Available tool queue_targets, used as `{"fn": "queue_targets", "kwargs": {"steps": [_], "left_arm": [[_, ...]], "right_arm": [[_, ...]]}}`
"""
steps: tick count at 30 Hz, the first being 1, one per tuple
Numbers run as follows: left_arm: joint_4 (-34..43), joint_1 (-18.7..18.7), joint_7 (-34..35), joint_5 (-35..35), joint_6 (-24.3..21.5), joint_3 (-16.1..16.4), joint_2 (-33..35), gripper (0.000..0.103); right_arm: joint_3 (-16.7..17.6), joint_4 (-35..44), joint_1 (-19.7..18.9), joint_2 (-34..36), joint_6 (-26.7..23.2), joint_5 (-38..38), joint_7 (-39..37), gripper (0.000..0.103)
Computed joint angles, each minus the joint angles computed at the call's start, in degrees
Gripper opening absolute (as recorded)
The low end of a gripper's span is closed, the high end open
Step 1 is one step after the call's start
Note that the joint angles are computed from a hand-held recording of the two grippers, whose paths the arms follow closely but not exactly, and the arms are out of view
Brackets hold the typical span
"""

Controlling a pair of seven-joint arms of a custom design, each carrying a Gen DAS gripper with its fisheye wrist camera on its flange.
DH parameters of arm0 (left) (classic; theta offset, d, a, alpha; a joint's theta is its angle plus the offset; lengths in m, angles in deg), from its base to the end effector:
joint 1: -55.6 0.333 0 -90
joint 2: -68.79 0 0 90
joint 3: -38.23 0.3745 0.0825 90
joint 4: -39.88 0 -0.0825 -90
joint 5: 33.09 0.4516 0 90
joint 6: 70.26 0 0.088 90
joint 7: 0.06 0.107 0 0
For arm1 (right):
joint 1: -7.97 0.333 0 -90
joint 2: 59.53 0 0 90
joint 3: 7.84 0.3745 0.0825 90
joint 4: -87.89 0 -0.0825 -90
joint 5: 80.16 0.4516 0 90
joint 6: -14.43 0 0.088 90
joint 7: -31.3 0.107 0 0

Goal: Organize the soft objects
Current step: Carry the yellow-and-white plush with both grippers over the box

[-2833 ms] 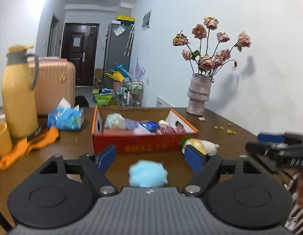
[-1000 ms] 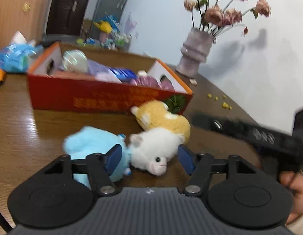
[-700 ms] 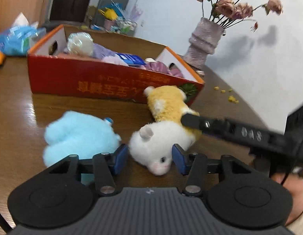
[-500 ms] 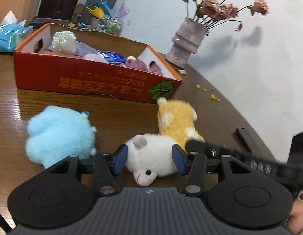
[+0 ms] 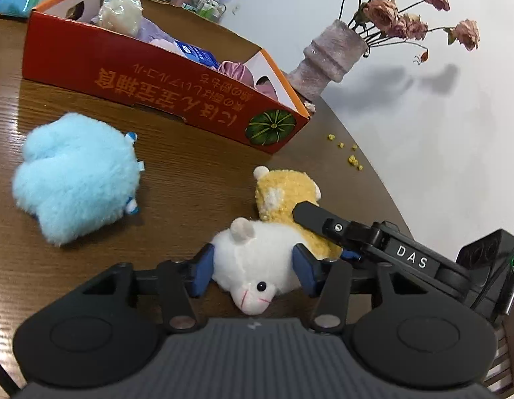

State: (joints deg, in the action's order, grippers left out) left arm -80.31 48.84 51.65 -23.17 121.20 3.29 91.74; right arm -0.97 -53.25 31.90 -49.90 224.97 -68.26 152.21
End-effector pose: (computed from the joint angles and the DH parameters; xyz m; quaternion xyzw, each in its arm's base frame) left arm 0.5304 -0.4491 0.3768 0.5995 -0.6610 0.4502 0.0313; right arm 0.5047 0.2680 0.3555 -0.5315 0.6873 -0.1141 0.4818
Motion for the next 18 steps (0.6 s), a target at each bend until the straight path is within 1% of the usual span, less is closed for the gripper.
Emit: {"fn": "queue_targets", "kwargs": {"steps": [2, 4, 6, 7, 9, 10, 11, 12, 13, 14, 15, 16, 17, 18], "left_arm": [[-0.4, 2.4, -1.0, 0.5, 0.7, -2.5, 0.1, 0.049], [-0.6, 4.6, -2.2, 1.8, 2.6, -4.6, -0.2, 0.048], [0.2, 4.4, -3.2, 3.2, 4.1, -3.8, -1.3, 0.048], [1.5, 3.4, -3.1, 3.7, 4.6, -2.3, -1.8, 0.048], [5.4, -2.7, -0.4, 2.7, 4.6, 4.7, -2.2, 0.048], [8.2, -3.8, 0.7, 3.4, 3.5, 6.2, -1.4, 0.048], [11.8, -3.2, 1.5, 4.5, 1.1, 5.9, 0.2, 0.048], [16.3, -2.5, 1.7, 4.1, -2.7, 5.1, 2.5, 0.048], [20.6, -2.8, 2.5, 3.2, -6.5, 5.2, 4.6, 0.048], [25.2, -3.5, 3.6, 2.7, -10.9, 5.7, 6.7, 0.048], [29.3, -3.7, 4.6, 2.0, -14.5, 5.7, 9.0, 0.048], [33.4, -3.8, 6.0, 1.1, -18.6, 5.4, 11.2, 0.048], [37.9, -4.1, 7.1, 0.0, -23.0, 5.1, 13.9, 0.048], [41.5, -4.8, 8.0, -0.8, -26.2, 5.6, 16.1, 0.048]], "right_arm": [[0.0, -0.8, 0.6, -1.0, 0.3, 2.0, -0.1, 0.044], [-0.1, -1.4, 1.7, -2.5, 1.2, 4.9, -2.3, 0.043], [-0.3, -0.8, 2.8, -3.8, 2.4, 7.6, -7.2, 0.043], [-0.4, 0.1, 2.6, -4.1, 2.8, 7.2, -8.8, 0.043], [-0.8, 3.3, 1.0, -4.0, 2.1, 3.7, -9.8, 0.043], [-1.1, 5.8, -0.1, -3.3, 1.0, 1.5, -9.5, 0.043], [-1.5, 8.7, -0.7, -2.4, -0.8, 0.7, -10.4, 0.043], [-1.7, 11.9, -2.1, -1.2, -3.4, -1.8, -9.7, 0.042], [-1.2, 15.7, -4.3, 0.4, -6.9, -5.5, -6.9, 0.042], [-0.3, 20.0, -6.6, 2.3, -11.7, -8.9, -4.7, 0.042], [1.4, 23.8, -9.3, 4.4, -15.2, -11.3, -2.3, 0.042], [2.9, 28.3, -11.0, 6.8, -20.1, -10.9, -2.8, 0.042], [2.4, 31.9, -11.0, 8.7, -24.3, -11.9, -1.6, 0.042], [0.0, 35.5, -9.0, 10.5, -28.7, -12.1, -0.5, 0.042]]}}
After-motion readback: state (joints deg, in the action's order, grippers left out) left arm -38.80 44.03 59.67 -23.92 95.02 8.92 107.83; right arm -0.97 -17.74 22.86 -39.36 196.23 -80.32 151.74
